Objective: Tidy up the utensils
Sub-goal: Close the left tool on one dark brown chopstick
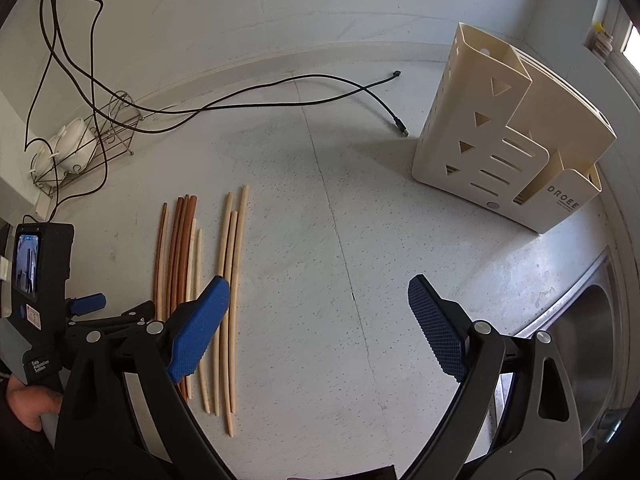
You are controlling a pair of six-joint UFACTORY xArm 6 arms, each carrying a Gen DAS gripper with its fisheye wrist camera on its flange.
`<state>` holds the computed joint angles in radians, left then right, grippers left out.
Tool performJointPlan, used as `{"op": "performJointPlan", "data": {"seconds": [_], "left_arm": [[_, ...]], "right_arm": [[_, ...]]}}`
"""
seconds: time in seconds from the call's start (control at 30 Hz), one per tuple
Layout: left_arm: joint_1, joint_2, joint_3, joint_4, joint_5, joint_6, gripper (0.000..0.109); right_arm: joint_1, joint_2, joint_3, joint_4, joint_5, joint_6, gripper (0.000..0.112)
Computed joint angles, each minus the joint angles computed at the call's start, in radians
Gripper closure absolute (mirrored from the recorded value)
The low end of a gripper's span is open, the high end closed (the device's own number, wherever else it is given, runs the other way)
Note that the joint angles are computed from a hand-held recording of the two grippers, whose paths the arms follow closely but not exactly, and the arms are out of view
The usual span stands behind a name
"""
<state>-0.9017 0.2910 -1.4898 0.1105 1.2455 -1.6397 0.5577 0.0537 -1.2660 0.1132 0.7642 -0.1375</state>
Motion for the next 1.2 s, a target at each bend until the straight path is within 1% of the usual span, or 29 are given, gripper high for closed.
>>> {"op": "performJointPlan", "data": {"seconds": [0.07, 0.13, 0.17, 0.23, 0.4, 0.43, 0.53, 0.63, 0.7, 0.77, 0.8, 0.83, 1.03, 1.1, 1.13, 1.2], "left_arm": [[0.006, 0.009, -0.006, -0.008, -0.011, 0.010, 0.027], [0.010, 0.015, -0.014, -0.027, -0.002, 0.032, 0.027], [0.018, 0.013, -0.006, -0.043, -0.011, 0.046, 0.027], [0.024, 0.001, 0.020, -0.057, -0.043, 0.035, 0.027], [0.041, -0.004, 0.032, -0.083, -0.064, 0.049, 0.027], [0.048, -0.017, 0.059, -0.092, -0.082, 0.057, 0.027], [0.056, -0.031, 0.080, -0.110, -0.097, 0.071, 0.027], [0.065, -0.012, 0.058, -0.114, -0.072, 0.106, 0.027], [0.066, -0.008, 0.056, -0.111, -0.085, 0.115, 0.036], [0.064, -0.004, 0.045, -0.114, -0.084, 0.117, 0.039], [0.068, -0.005, 0.048, -0.120, -0.092, 0.125, 0.043], [0.069, -0.011, 0.056, -0.126, -0.103, 0.131, 0.045], [0.084, 0.002, 0.031, -0.162, -0.087, 0.168, 0.055], [0.087, 0.007, 0.020, -0.174, -0.079, 0.183, 0.068], [0.088, 0.012, 0.010, -0.180, -0.071, 0.192, 0.071], [0.094, 0.028, -0.008, -0.189, -0.065, 0.205, 0.084]], "right_arm": [[-0.002, 0.002, -0.002, 0.001, 0.002, -0.002, 0.026], [-0.003, 0.001, 0.000, 0.002, 0.001, -0.006, 0.026], [-0.003, 0.001, 0.000, 0.002, 0.000, -0.007, 0.026], [-0.003, 0.000, 0.002, 0.000, -0.002, -0.006, 0.026], [-0.008, 0.004, 0.001, 0.004, 0.000, -0.003, 0.026], [-0.010, 0.005, 0.000, 0.008, 0.002, -0.006, 0.026], [-0.012, 0.009, -0.004, 0.016, 0.005, -0.016, 0.026], [-0.011, 0.012, -0.010, 0.018, 0.009, -0.018, 0.026], [-0.011, 0.013, -0.012, 0.020, 0.007, -0.021, 0.026], [-0.011, 0.013, -0.012, 0.017, 0.005, -0.020, 0.026], [-0.011, 0.014, -0.012, 0.015, 0.006, -0.016, 0.026], [-0.012, 0.014, -0.013, 0.014, 0.006, -0.012, 0.026], [-0.013, 0.024, -0.022, 0.011, 0.022, -0.003, 0.026], [-0.011, 0.024, -0.022, 0.017, 0.022, -0.014, 0.026], [-0.009, 0.027, -0.024, 0.019, 0.023, -0.017, 0.026], [-0.007, 0.031, -0.029, 0.024, 0.026, -0.021, 0.026]]}}
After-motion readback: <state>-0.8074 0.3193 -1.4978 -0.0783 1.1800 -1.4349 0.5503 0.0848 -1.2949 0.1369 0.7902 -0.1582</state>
